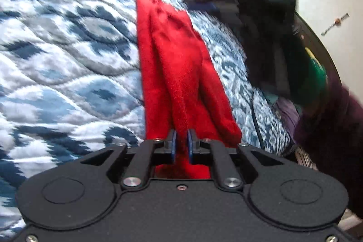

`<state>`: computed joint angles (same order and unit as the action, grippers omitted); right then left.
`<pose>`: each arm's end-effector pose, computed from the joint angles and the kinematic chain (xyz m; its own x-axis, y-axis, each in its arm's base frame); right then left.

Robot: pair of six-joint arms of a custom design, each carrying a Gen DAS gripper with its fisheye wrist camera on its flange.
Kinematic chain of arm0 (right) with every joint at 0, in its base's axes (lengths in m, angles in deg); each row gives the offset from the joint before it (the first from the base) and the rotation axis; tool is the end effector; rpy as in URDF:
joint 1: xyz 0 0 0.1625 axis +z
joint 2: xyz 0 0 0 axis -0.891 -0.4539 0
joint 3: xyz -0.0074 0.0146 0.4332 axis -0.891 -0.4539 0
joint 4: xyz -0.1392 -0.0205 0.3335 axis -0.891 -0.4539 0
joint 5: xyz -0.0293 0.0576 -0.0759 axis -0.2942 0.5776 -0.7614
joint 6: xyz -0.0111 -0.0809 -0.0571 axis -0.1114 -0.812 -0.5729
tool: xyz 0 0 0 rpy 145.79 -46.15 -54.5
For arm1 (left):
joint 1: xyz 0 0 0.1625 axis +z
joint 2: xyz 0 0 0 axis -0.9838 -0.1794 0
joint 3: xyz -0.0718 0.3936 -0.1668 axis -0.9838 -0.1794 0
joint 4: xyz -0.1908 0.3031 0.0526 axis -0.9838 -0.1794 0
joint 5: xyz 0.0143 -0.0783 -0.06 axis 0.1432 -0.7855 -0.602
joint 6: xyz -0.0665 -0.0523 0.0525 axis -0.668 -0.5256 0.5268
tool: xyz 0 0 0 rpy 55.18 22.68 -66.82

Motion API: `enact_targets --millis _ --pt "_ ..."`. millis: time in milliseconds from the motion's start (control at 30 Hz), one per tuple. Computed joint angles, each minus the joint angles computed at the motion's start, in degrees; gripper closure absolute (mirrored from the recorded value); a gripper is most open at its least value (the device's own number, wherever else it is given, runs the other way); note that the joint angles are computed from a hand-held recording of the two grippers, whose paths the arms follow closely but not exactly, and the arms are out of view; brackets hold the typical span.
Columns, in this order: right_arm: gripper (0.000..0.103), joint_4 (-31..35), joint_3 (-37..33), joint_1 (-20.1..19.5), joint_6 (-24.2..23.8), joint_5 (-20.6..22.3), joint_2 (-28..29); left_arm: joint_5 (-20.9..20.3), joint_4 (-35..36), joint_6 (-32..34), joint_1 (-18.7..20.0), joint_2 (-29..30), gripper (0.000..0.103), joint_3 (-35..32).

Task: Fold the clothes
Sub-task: 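Fold the held side onto the sweater body and open the right gripper, then grasp the end of the folded red strip with the left gripper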

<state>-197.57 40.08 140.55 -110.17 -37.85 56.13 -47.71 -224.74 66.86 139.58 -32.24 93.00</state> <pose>-0.0666 -0.8397 0.3272 -0.8924 0.0352 0.4500 -0.3017 0.6950 -0.6527 -0.2663 -0.7291 -0.0868 -0.9060 0.4231 0.0150 0.3902 0.8481 -0.3584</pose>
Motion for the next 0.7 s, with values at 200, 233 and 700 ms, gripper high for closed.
enact_targets --millis 200,233,700 --pt "0.083 -10.1 20.06 -2.05 -12.32 5.13 -9.39 2.37 -0.52 0.7 -0.59 -0.56 0.096 0.99" --pt "0.084 -10.86 21.73 -2.11 -14.14 4.54 -9.81 2.99 -0.15 0.97 -0.73 -0.51 0.096 0.86" --pt "0.086 -20.69 34.97 -2.74 -24.04 4.12 -12.72 8.56 -1.41 1.62 -2.03 1.46 0.096 -0.41"
